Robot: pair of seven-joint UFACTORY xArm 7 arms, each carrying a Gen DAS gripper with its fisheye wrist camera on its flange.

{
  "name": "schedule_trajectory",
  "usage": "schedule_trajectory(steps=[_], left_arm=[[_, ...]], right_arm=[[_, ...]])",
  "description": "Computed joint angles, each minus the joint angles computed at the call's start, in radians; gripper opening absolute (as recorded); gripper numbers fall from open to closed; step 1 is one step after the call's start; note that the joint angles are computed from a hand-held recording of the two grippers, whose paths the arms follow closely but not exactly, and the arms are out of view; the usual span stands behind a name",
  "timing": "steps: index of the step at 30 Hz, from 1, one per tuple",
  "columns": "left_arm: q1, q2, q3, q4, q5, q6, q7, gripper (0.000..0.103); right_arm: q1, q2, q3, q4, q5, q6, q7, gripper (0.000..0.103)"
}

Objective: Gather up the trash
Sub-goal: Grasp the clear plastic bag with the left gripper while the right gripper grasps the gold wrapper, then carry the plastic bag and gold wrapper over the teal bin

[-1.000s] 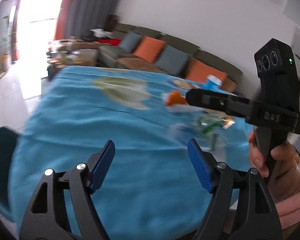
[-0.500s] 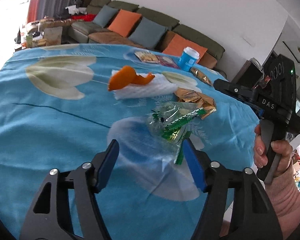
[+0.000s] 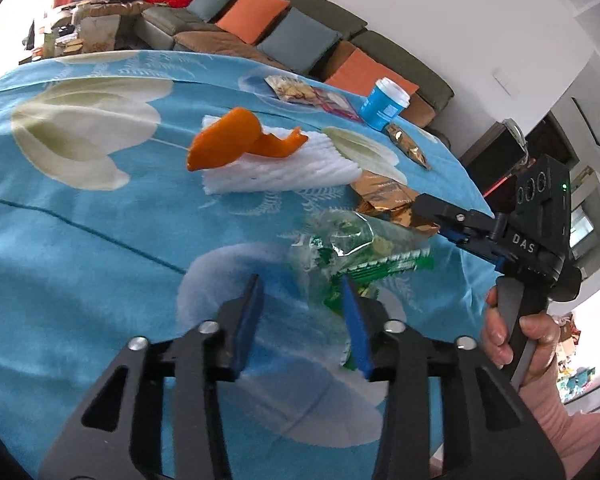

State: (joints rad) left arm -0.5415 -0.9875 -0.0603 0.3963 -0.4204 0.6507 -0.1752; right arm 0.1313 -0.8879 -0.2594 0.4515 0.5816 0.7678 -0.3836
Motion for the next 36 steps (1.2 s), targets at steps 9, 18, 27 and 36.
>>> schedule_trajectory(steps=[9,18,27,36], left_arm=[[-0.013,0.002,0.001,-0.004,-0.013,-0.012,0.003,0.017],[0.041,-0.130,-0.031,-0.029,0.058,0.045,-0.037,0.016],[0.113,-0.313,-0.026,-0.045,0.134,0.166,-0.065,0.016],[0.210,-0.487,0.001,-0.054,0.176,0.287,-0.081,0.016]], right_arm=[[-0.002,-0.032,-0.026,-0.010,0.031,0.043,-0.024,0.027],[0.000,-0.154,0.001,-0.019,0.003,0.049,-0.046,0.027],[0.081,-0.229,0.056,-0.020,-0.031,0.008,-0.029,0.027],[0.217,-0.245,0.080,-0.015,-0.006,-0.018,-0.031,0.027]])
